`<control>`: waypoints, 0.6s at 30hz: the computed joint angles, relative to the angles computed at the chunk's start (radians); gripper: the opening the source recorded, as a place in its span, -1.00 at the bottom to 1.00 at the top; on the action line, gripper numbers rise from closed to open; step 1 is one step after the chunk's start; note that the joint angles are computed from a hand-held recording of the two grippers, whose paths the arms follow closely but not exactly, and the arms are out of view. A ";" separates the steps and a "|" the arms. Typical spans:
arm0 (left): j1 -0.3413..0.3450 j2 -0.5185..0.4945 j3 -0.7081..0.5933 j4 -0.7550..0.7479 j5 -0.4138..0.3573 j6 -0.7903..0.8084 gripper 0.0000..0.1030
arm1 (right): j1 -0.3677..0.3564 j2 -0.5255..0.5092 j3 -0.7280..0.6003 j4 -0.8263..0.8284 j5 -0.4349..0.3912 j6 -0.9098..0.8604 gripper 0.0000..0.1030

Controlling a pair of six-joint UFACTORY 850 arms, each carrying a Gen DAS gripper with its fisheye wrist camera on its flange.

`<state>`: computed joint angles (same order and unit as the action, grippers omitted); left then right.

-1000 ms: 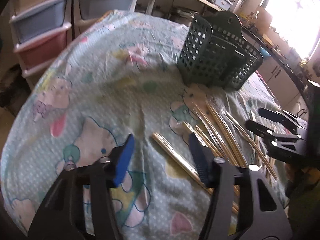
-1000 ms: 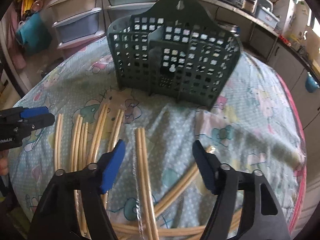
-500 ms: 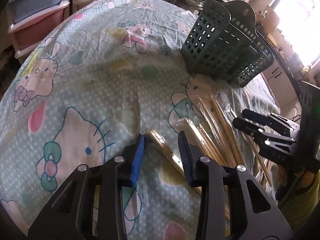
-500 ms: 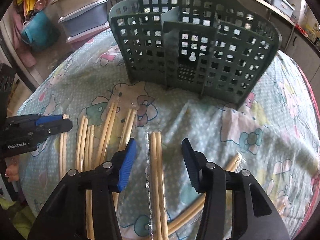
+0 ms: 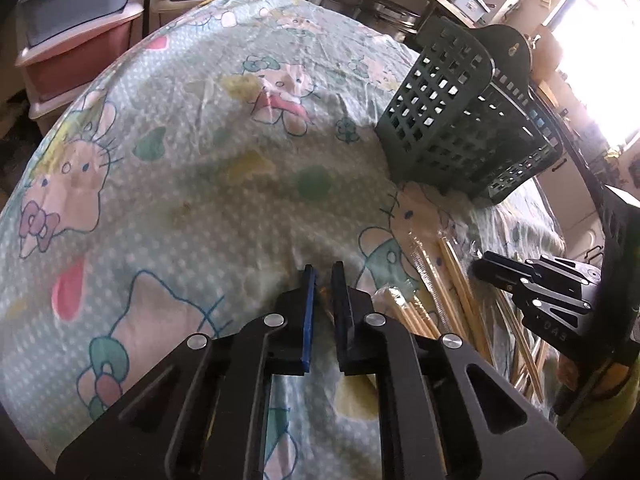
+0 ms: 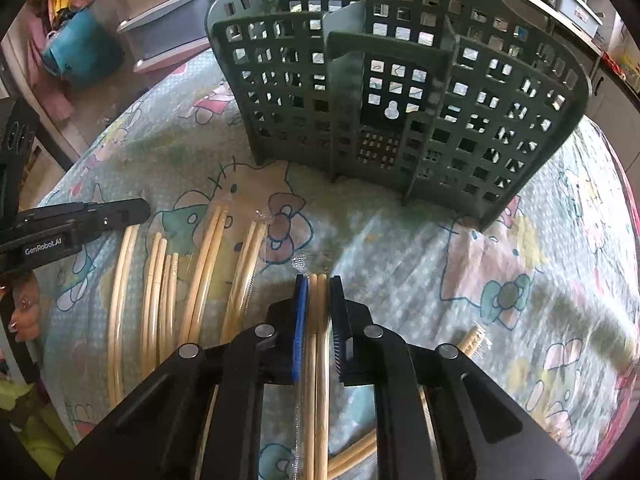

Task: Organize utensils
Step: 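Close the left gripper on a wrapped chopstick while the right gripper grasps another, then lift the left gripper's chopstick into the green caddy while the right gripper lowers its own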

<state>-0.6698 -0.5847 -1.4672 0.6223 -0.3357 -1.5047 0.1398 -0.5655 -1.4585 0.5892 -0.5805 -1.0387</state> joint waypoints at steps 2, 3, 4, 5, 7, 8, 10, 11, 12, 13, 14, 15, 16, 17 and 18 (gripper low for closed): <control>0.003 0.007 0.002 -0.007 0.014 0.013 -0.91 | -0.018 0.010 0.005 0.034 -0.014 -0.038 -0.78; 0.002 0.011 -0.001 0.007 0.016 0.006 -0.92 | -0.023 0.017 0.006 0.058 -0.018 -0.054 -0.78; -0.001 0.019 -0.002 0.049 0.018 -0.021 -0.92 | -0.031 0.023 0.007 0.075 -0.025 -0.069 -0.78; -0.003 0.018 -0.013 0.073 0.014 -0.032 -0.92 | -0.036 0.030 0.010 0.095 -0.029 -0.083 -0.78; -0.012 0.028 -0.022 0.152 0.007 -0.083 -0.92 | -0.045 0.044 0.015 0.129 -0.035 -0.108 -0.78; -0.014 0.033 -0.030 0.193 0.007 -0.104 -0.93 | -0.052 0.051 0.017 0.158 -0.047 -0.130 -0.96; -0.019 0.038 -0.051 0.263 -0.003 -0.139 -0.93 | -0.067 0.062 0.016 0.206 -0.079 -0.167 -0.96; -0.022 0.038 -0.065 0.291 -0.012 -0.147 -0.93 | -0.072 0.071 0.023 0.224 -0.077 -0.190 -0.96; -0.022 0.033 -0.085 0.299 -0.019 -0.140 -0.93 | -0.076 0.085 0.032 0.248 -0.069 -0.217 -0.96; -0.022 0.030 -0.099 0.302 -0.020 -0.133 -0.94 | -0.083 0.093 0.035 0.266 -0.077 -0.237 -0.96; -0.022 0.025 -0.120 0.304 -0.022 -0.120 -0.94 | -0.086 0.099 0.038 0.277 -0.079 -0.250 -0.96; -0.024 0.022 -0.134 0.311 -0.027 -0.115 -0.94 | -0.089 0.107 0.041 0.292 -0.072 -0.270 -0.97; -0.024 0.015 -0.158 0.313 -0.029 -0.098 -0.94 | -0.086 0.111 0.041 0.292 -0.063 -0.266 -0.97; -0.025 0.014 -0.168 0.320 -0.027 -0.097 -0.94 | -0.090 0.114 0.039 0.297 -0.062 -0.266 -0.97; -0.026 0.010 -0.186 0.337 -0.029 -0.100 -0.94 | -0.098 0.116 0.037 0.321 -0.070 -0.276 -0.98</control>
<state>-0.6955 -0.5742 -1.6537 0.9593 -0.3649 -1.6051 0.0415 -0.4498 -1.4214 0.9106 -0.6502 -1.3142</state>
